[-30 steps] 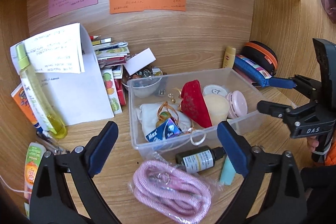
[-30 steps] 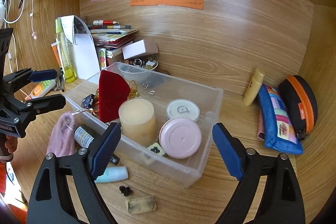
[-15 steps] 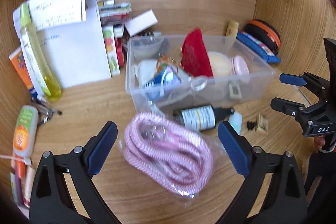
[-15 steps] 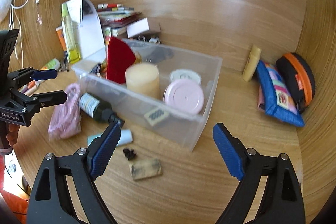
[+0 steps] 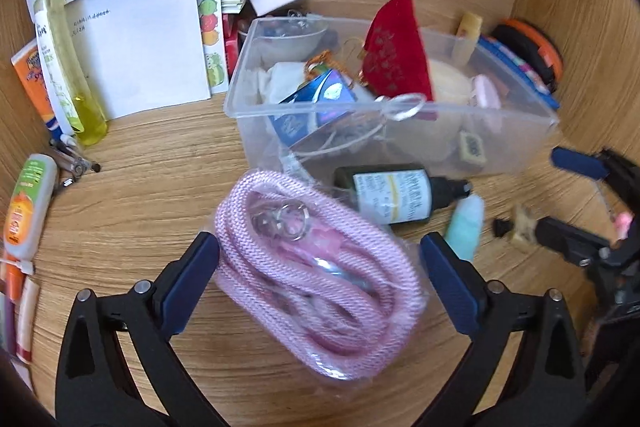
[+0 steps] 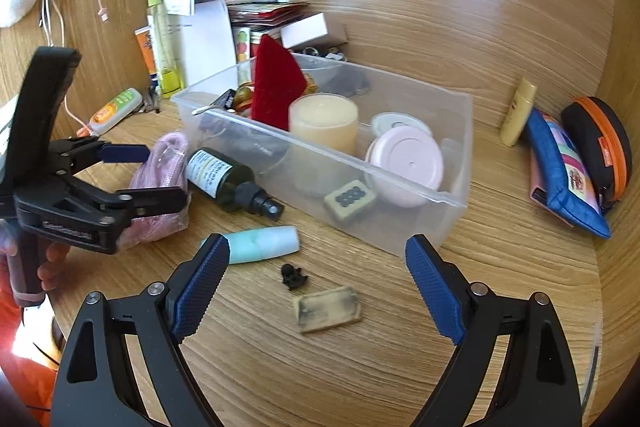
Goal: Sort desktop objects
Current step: 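Move the left gripper back to the pink rope bag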
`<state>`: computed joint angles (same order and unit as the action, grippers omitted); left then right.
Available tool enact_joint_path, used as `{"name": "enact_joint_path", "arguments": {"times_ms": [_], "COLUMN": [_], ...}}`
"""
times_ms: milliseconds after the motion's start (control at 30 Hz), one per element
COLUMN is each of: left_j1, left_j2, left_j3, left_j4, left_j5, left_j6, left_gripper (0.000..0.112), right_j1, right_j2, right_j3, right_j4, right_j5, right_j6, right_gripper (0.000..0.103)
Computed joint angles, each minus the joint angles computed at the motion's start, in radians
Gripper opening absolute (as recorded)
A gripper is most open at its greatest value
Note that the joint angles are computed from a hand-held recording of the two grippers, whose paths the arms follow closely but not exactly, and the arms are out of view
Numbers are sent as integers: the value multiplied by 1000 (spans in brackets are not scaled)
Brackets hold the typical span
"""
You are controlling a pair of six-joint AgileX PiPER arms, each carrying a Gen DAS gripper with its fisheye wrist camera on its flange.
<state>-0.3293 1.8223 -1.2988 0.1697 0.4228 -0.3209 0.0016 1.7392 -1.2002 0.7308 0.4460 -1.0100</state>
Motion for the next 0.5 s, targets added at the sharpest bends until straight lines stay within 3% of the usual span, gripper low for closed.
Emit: {"name": "enact_joint_path", "arguments": {"times_ms": [500], "left_j1": [40], "left_j2": [-84], "left_j3": [104], "left_j4": [133], "left_j5": [72], "left_j6": [-110], "left_gripper": [103], "right_j1": [-63], "right_j2": [24], "right_j3": [-9], "right_j4": [79], "right_j5": [56], "right_j6": [-64], "right_gripper": [88]}}
